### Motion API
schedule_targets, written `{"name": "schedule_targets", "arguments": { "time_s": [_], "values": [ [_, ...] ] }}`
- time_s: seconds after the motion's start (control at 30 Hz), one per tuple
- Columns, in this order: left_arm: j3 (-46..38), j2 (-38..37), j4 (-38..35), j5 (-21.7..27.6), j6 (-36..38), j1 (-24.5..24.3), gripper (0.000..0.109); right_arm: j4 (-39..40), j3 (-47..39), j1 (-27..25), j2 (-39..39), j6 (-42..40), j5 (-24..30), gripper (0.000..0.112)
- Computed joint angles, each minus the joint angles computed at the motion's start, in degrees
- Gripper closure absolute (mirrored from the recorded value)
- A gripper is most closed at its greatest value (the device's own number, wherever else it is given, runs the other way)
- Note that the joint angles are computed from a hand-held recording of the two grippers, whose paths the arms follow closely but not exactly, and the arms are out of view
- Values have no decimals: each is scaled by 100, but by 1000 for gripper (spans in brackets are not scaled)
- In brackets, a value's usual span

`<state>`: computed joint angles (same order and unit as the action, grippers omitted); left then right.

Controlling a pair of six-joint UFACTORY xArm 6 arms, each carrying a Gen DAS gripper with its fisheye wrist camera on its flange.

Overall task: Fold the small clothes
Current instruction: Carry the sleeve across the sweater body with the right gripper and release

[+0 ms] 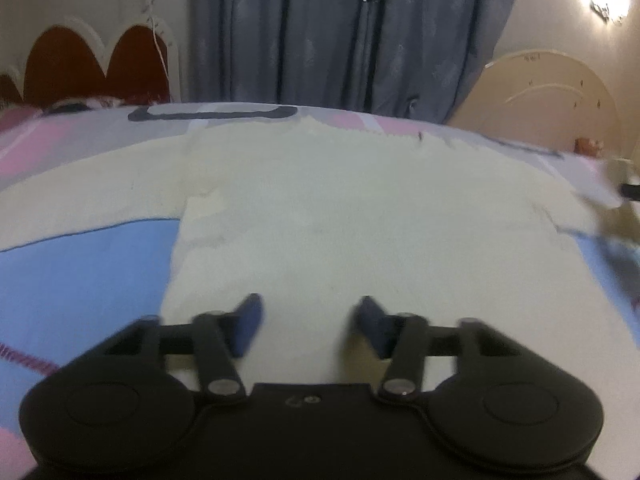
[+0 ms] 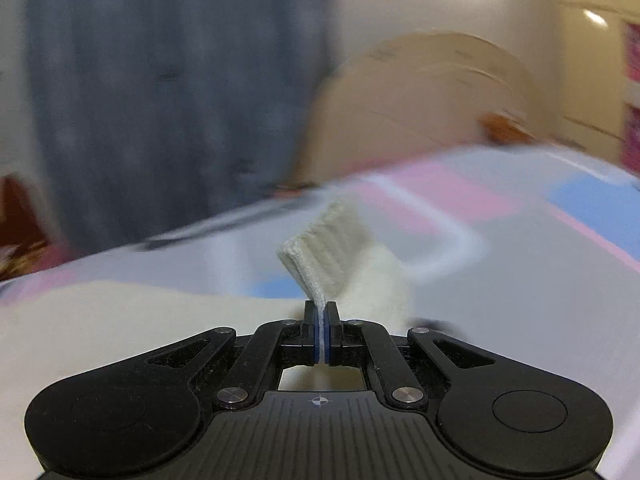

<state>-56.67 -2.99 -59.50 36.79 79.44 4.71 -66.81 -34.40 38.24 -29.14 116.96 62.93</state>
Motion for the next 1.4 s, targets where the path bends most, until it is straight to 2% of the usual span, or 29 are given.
{"name": "schedule_targets", "arguments": {
  "time_s": [0.07,0.27,0.37,0.4,0.43,0.47,0.5,0.53,0.57,0.6,0.63,0.67,0.7,0.73,0.87,0.93,1.0,1.07,1.17,1.3,1.4],
  "values": [
    [-431,305,91,311,-281,110,71,-344,-810,177,900,23,-456,111],
    [-1118,761,184,590,-654,322,71,-832,-3282,383,3504,-386,-1666,111],
    [-1326,908,265,782,-806,408,62,-706,-4311,310,4505,-865,-2224,111],
    [-1358,932,264,818,-824,418,47,-468,-4593,300,4785,-1181,-2458,111],
    [-1369,940,201,830,-804,422,38,-109,-4851,281,5018,-1674,-2511,111],
    [-1346,923,52,823,-722,429,29,39,-5080,363,5211,-2107,-2323,108],
    [-1365,935,-109,886,-621,438,31,16,-5212,520,5277,-2300,-1986,97],
    [-1436,982,-173,1031,-605,434,33,-28,-5121,609,5169,-2253,-1885,86],
    [-1492,1029,-195,1132,-637,398,41,-229,-4848,672,4931,-1966,-1906,68],
    [-1602,1121,-201,1257,-717,341,46,-476,-4500,759,4640,-1573,-1871,68],
    [-1740,1232,-204,1424,-804,262,55,-522,-4187,720,4403,-1420,-1855,70],
    [-1861,1332,-222,1570,-894,176,59,-493,-3951,750,4215,-1299,-1744,75],
    [-1957,1414,-246,1691,-991,98,59,-435,-3672,777,3994,-1131,-1687,92],
    [-2094,1540,-245,1768,-1150,-25,59,-310,-3512,797,3864,-1032,-1639,101],
    [-2542,1990,-6,1628,-1739,-534,60,88,-2679,765,3156,-647,-1546,102],
    [-2686,2167,174,1370,-1941,-748,71,131,-2357,671,2828,-544,-1643,102],
    [-2776,2309,300,1036,-1968,-914,101,126,-2150,704,2610,-401,-1612,102],
    [-2761,2237,-14,907,-1695,-885,101,54,-2118,669,2558,-326,-1630,102],
    [-2592,1981,-754,468,-715,-716,102,-34,-2172,644,2620,-280,-1634,102],
    [-2812,2155,-574,197,-583,-357,102,-257,-2146,516,2681,17,-1848,102],
    [-3010,2383,-138,298,-1053,-205,102,-311,-2167,454,2722,65,-1919,102]
  ]
}}
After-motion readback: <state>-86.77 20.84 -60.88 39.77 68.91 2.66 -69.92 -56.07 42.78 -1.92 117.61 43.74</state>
